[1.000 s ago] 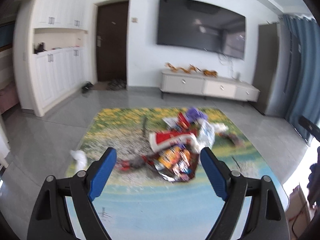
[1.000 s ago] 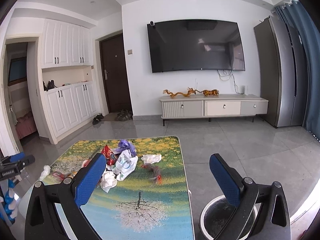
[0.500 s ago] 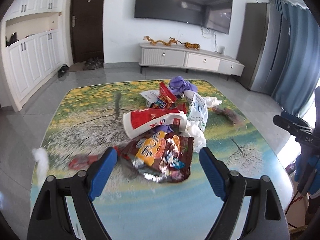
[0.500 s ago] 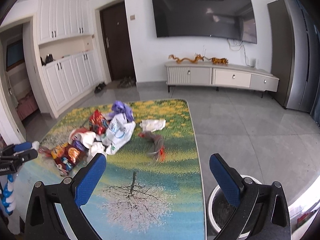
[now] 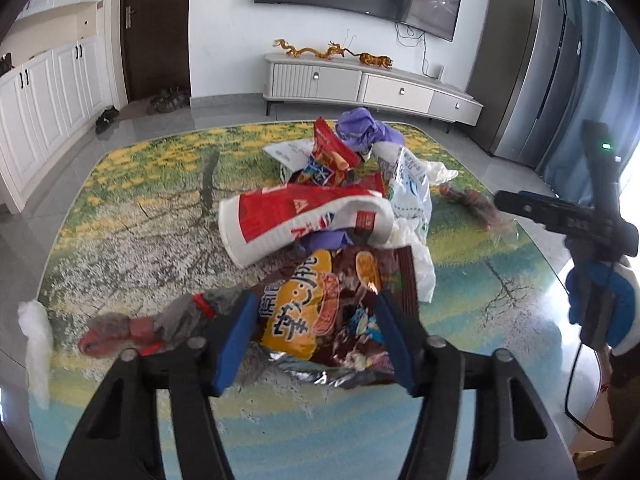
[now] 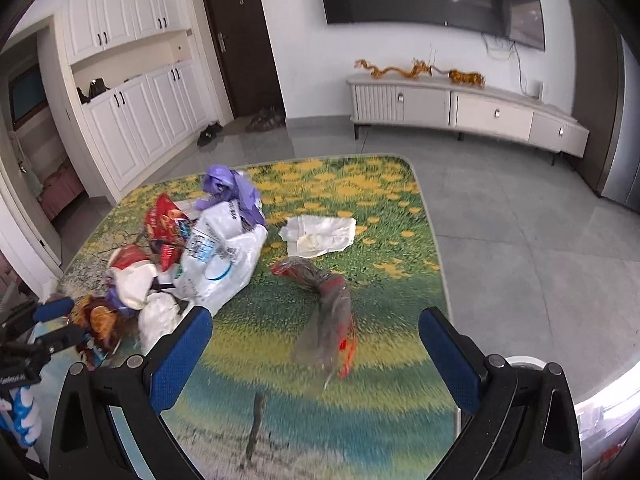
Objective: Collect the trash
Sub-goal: 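Grasp the clear plastic bag with red tape using the right gripper, then grasp the clear plastic bag with the left gripper while the right gripper holds its bag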
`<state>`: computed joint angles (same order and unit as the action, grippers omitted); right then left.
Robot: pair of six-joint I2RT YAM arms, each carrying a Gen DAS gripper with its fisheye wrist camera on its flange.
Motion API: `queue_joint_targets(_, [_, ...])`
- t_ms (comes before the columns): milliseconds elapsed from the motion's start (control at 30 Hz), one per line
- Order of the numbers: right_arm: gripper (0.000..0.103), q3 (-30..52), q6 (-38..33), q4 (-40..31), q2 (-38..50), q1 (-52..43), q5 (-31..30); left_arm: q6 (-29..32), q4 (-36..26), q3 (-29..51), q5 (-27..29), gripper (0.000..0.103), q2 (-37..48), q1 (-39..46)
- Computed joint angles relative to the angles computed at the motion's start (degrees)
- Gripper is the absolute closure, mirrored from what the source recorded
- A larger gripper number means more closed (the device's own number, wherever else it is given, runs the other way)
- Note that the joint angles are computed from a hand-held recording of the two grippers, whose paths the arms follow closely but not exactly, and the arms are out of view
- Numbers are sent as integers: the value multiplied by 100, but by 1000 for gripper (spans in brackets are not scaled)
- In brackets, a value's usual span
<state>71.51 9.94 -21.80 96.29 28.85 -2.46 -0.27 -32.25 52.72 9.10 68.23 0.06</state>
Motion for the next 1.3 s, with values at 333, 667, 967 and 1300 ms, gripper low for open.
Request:
queue_joint_targets(333, [33,157,126,-83,409,-191,-335,-90,-88,-227,418,90,-72,6])
queue_joint_targets(667, [90,-371,257,108,25,-271,-688,-173,-283,-385,482,98,-607,13])
queue_joint_targets(967, [94,-1028,453,426,-610,-232,-824,-94,-472,-277,547,98,-1053,33])
queue_joint_targets(1300, [94,-1626,639,486,-1342,-419,-1001,-112,-502,-161,574,41,-1036,-6])
